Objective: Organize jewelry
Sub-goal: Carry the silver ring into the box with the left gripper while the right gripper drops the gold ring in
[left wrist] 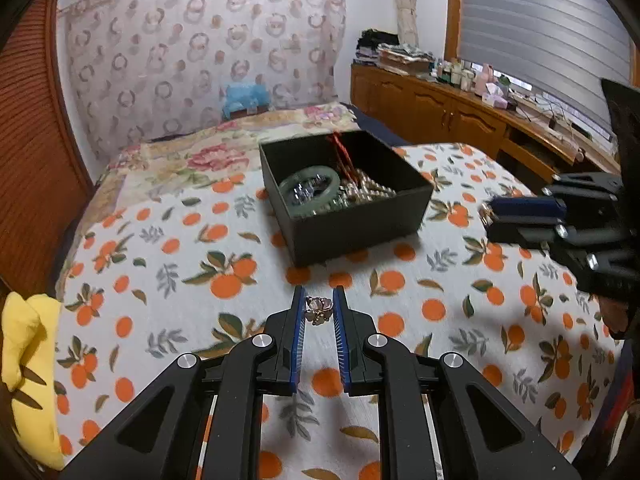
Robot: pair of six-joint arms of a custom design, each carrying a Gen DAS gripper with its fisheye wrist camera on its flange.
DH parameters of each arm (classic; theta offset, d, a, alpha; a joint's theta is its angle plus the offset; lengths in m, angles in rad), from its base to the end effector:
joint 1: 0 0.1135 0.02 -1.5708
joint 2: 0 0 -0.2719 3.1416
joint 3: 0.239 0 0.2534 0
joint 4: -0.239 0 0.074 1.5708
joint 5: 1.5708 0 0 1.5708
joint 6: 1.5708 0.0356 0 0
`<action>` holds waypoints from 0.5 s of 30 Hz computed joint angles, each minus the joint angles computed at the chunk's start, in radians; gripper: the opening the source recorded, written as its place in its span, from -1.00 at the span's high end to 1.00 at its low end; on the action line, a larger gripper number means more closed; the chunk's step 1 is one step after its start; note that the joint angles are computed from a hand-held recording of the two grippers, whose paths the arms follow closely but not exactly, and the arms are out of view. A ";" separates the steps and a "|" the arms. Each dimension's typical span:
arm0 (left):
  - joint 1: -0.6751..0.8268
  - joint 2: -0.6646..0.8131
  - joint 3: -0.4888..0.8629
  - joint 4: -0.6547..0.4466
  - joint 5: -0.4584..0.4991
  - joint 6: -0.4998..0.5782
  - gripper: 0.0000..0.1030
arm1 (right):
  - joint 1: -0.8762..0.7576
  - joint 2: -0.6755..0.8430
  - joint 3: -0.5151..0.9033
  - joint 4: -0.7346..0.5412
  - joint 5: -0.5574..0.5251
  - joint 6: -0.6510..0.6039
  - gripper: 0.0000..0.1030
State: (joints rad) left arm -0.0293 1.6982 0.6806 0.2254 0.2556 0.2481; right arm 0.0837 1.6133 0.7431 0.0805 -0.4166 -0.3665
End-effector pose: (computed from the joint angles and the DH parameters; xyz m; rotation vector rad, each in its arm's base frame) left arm 0.3107 -0.0181 0.1280 0.4448 2.2960 -0.1937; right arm 0.3089 0.0404 0.1600 -0.7064 2.1909 0.3468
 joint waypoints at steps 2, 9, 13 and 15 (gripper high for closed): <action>0.004 -0.014 0.005 -0.005 0.006 -0.002 0.75 | -0.004 0.025 0.054 -0.023 -0.029 0.029 0.58; 0.019 -0.043 0.017 -0.019 0.018 -0.003 0.75 | 0.029 0.104 0.207 -0.048 0.029 0.066 0.58; 0.026 -0.057 0.020 -0.024 0.023 -0.005 0.75 | 0.042 0.153 0.282 -0.069 0.057 0.075 0.58; 0.030 -0.062 0.026 -0.028 0.026 -0.006 0.75 | 0.048 0.183 0.323 -0.084 0.069 0.077 0.58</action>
